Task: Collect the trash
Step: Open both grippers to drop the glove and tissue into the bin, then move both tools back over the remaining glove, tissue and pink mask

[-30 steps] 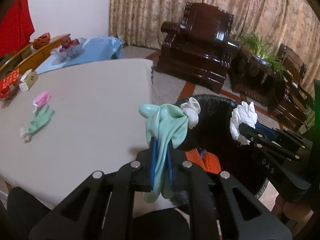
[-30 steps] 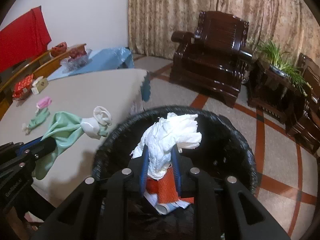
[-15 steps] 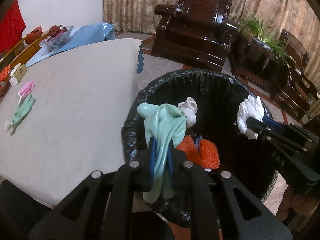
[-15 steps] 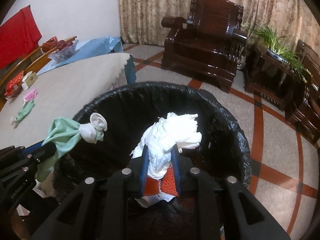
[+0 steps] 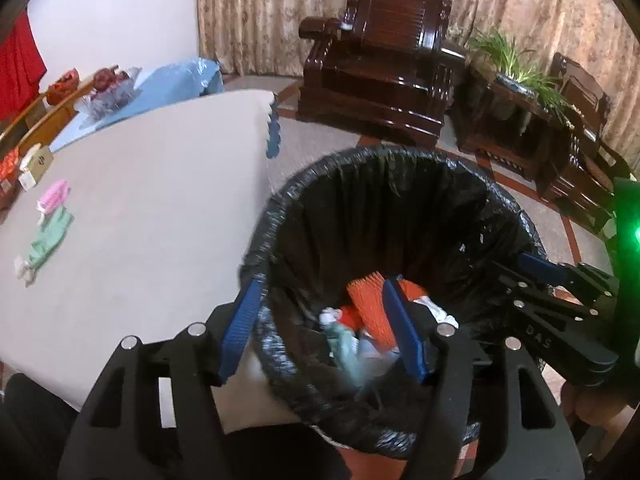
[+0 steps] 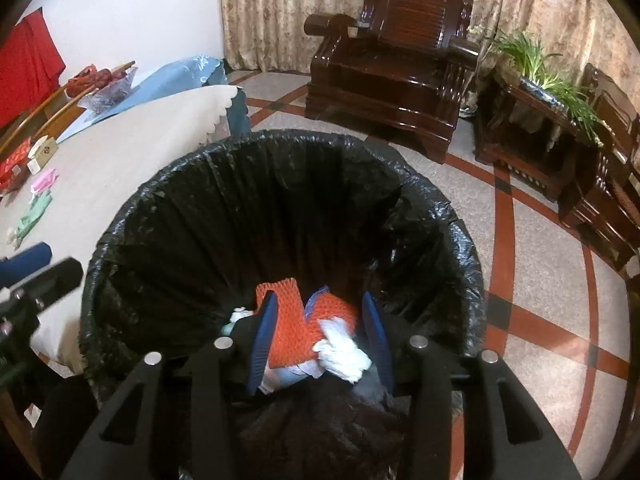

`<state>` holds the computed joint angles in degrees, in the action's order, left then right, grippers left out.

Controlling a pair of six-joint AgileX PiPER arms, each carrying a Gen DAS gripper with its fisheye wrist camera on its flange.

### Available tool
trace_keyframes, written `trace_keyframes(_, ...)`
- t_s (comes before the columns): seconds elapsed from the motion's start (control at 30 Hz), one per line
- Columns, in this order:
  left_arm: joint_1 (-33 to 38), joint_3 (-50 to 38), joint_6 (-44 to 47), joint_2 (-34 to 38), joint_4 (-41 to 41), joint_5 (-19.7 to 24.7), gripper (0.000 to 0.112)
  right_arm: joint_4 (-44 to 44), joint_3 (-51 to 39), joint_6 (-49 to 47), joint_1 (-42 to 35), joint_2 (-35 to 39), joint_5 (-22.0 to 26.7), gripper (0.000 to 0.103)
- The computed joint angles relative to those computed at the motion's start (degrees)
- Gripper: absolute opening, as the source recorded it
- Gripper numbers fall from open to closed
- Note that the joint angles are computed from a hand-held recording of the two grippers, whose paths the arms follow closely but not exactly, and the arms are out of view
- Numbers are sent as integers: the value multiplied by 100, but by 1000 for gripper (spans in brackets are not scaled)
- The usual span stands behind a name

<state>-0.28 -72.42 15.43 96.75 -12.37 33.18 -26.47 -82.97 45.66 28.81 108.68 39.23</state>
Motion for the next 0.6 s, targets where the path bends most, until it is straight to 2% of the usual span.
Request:
trace_keyframes(0.1,198,42,350,-177,-253,103,63,-187,21,303,139,-200,109,44)
trace_keyframes(0.17,420,80,609,-312,-418,118,70,-296,-53,463,267,-311,215,46)
trace_keyframes(0.33,1074,-34,1363,-450,-872,302,71,-600,-472,828,742,-351,550,50)
trace_keyframes(0.6,2393,-575,2409,-233,-1447,596,75,-427,-2050,630,1401,415,1120,52)
